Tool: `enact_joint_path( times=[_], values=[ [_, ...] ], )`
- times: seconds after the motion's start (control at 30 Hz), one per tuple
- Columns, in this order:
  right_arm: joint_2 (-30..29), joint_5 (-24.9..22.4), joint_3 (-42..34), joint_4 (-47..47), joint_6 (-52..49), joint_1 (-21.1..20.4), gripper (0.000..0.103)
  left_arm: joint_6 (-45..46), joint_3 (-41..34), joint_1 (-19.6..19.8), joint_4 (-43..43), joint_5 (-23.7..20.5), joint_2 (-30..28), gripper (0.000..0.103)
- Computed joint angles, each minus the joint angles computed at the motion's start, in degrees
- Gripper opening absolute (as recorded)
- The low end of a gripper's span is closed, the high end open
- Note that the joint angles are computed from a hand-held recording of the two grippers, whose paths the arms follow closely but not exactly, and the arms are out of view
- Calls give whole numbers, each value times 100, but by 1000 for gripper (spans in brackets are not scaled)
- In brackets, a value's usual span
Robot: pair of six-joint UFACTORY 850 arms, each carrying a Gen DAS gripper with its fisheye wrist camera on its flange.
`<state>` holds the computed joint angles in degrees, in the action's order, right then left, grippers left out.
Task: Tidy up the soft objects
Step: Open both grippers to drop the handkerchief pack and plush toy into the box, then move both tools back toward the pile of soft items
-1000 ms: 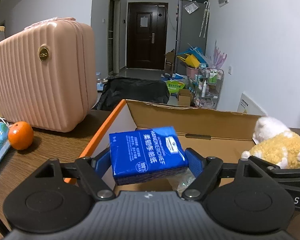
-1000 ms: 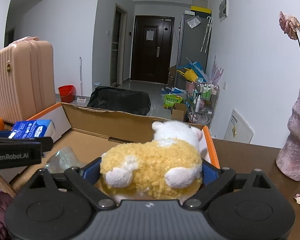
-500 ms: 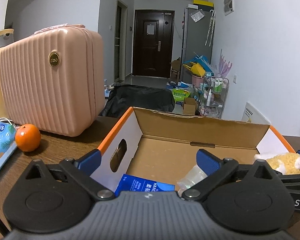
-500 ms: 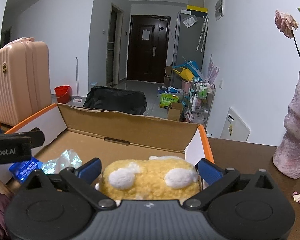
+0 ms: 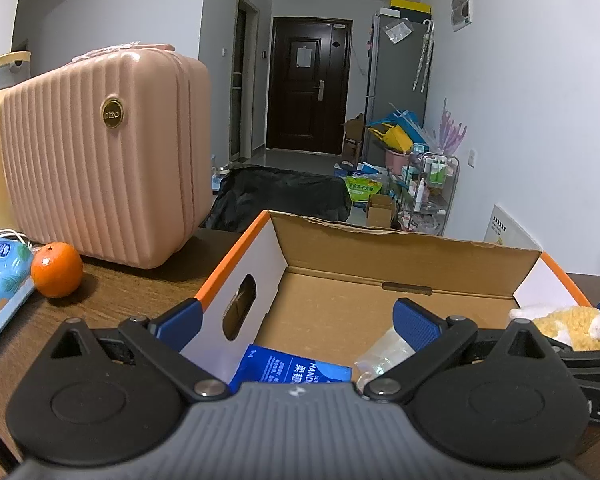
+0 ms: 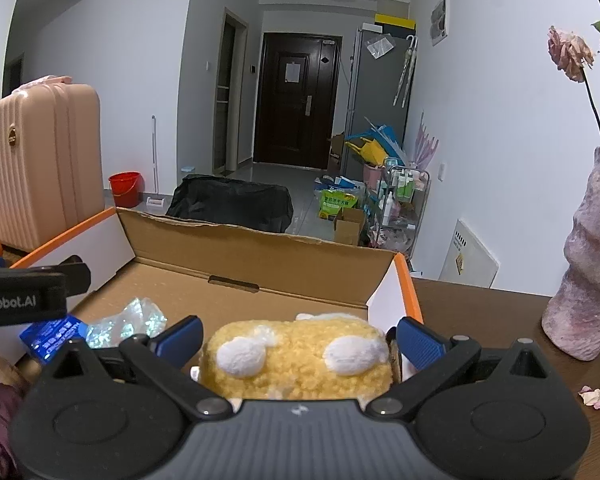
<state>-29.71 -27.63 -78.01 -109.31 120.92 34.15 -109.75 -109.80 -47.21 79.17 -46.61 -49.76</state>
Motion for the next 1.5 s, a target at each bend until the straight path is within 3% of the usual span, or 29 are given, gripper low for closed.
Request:
enact_joint_path(
  times=[0.8,1.5],
  values=[
    [786,-658,1090,-647,906,213,103,-893,1127,-152,581,-54,660,103],
    [1502,-1121,2088,-542,1542,576,103,-1573,2346,-502,954,-227,1442,103]
  ],
)
